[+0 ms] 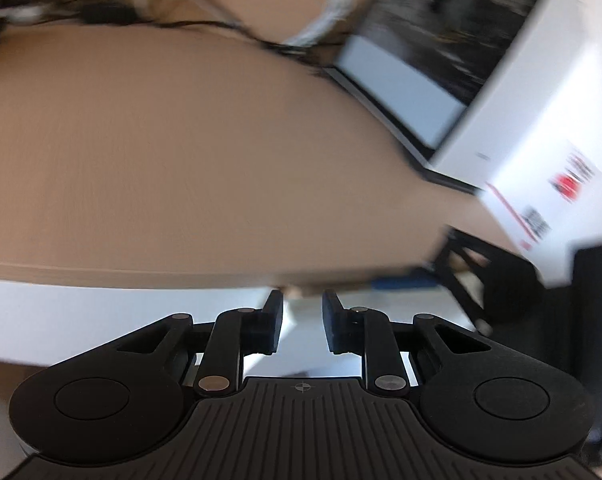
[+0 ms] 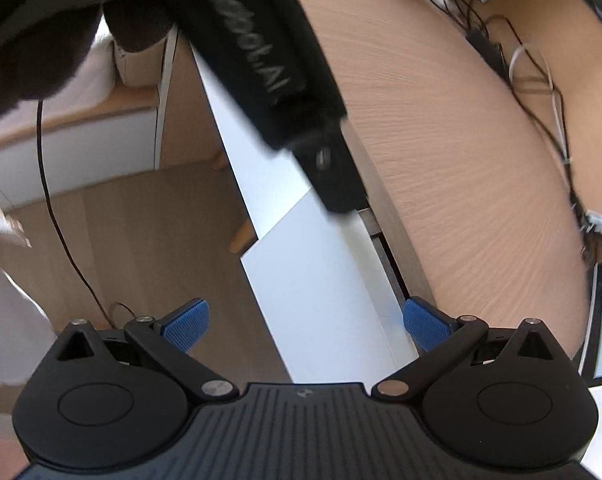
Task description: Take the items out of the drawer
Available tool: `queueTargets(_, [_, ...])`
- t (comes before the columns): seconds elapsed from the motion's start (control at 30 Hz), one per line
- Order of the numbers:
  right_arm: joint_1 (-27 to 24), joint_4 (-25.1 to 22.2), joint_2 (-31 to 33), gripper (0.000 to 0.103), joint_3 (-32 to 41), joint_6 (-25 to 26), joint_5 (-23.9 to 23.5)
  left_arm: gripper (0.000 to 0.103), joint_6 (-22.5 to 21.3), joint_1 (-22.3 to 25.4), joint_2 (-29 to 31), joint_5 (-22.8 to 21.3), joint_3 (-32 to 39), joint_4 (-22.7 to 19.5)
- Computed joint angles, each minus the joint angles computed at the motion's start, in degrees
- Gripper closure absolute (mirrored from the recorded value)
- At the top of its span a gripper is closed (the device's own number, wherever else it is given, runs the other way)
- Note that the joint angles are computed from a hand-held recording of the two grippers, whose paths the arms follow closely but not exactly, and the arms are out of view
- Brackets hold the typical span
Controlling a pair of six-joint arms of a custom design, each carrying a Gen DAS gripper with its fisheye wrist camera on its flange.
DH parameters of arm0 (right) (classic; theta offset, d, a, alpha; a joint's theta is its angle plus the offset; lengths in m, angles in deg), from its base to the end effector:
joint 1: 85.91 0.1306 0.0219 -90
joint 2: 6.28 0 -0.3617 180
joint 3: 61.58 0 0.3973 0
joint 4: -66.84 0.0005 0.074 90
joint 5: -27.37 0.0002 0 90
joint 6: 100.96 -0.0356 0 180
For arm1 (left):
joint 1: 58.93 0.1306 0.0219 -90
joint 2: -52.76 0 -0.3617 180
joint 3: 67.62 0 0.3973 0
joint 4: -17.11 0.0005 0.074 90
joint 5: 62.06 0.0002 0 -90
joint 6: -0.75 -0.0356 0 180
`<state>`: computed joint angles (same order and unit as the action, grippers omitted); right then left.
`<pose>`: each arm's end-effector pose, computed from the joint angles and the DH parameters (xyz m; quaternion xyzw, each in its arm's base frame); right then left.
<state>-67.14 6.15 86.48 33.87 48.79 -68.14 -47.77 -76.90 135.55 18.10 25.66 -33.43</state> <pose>0.4668 0.1617 0.4176 -0.6179 0.7350 -0.0531 0.2741 0.4303 -0.1337 0.4914 -0.2194 0.8768 -0.1411 0.4039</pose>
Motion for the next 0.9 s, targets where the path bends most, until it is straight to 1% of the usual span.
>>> queueTargets(0.07, [0.07,0.19,-0.50,0.000,-0.54,-0.75,-0.22,0.080,1.66,0.56,0.99,0.45,1.78,-2.79])
queueTargets(0.13, [0.33,0.53,-1.29,0.000,-1.22,-0.95,-0.44,0.080,1.92,0.81,2.34,1.26,3.60,-4.87])
queueTargets(0.2, [0.05,-0.27,-0.69,0.000,-0.23,-1.71,-1.52,0.080,2.45,1.10,4.22,2.46,5.40,-6.20])
queueTargets(0.27, [0.01,-1.83,0.35,0.000,1.63,-4.49,-2.89,0.080,4.05,1.07,5.88,3.67,7.02,-7.32])
queueTargets(0.3, [-0.23,-2.51,0.57,0.000,2.20,-5.99,-3.80,0.079,4.48,1.23,6.37,4.45,7.32,-7.06])
queueTargets(0.33, [-0.83,-3.06,1.12,0.000,3.01,-6.96,-4.73,0.075,4.63,1.14,6.94,4.60,7.95,-7.30])
queueTargets(0.37, [-1.95,-3.48,0.82,0.000,3.31,-7.57,-5.80,0.075,4.20,0.94,7.47,4.10,8.63,-7.95])
queueTargets(0.43, [-3.12,-2.06,-0.20,0.000,2.64,-9.10,-6.14,0.072,3.25,0.74,8.31,3.70,9.90,-9.23])
queueTargets(0.5, [-5.14,-3.47,0.88,0.000,4.43,-10.92,-5.98,0.071,2.72,0.77,8.48,3.97,10.16,-9.73])
queueTargets(0.6, [-8.51,-6.79,2.60,0.000,6.91,-15.99,-6.25,0.071,2.13,0.19,9.10,2.92,11.33,-11.20])
queueTargets(0.67, [-11.74,-9.76,4.71,0.000,9.91,-21.60,-9.68,0.070,2.25,-0.12,9.75,2.15,12.39,-12.37])
queueTargets(0.73, [-14.80,-11.20,6.42,0.000,12.59,-27.68,-13.68,0.068,2.93,-0.70,10.96,0.87,13.98,-13.61])
queueTargets(0.77, [-15.77,-11.01,7.35,0.000,13.56,-31.70,-15.25,0.066,2.86,-1.03,11.37,0.23,14.59,-14.24])
queueTargets(0.83, [-17.75,-10.90,8.48,0.000,14.61,-38.24,-17.72,0.060,2.41,-1.56,12.33,-0.74,15.89,-15.26])
queueTargets(0.87, [-18.39,-11.46,9.60,0.000,15.78,-40.45,-18.52,0.058,2.34,-1.89,12.48,-1.18,16.10,-15.43])
queueTargets(0.9, [-19.24,-12.46,8.49,0.000,14.55,-40.95,-20.45,0.057,2.26,-2.16,12.45,-1.50,16.09,-15.51])
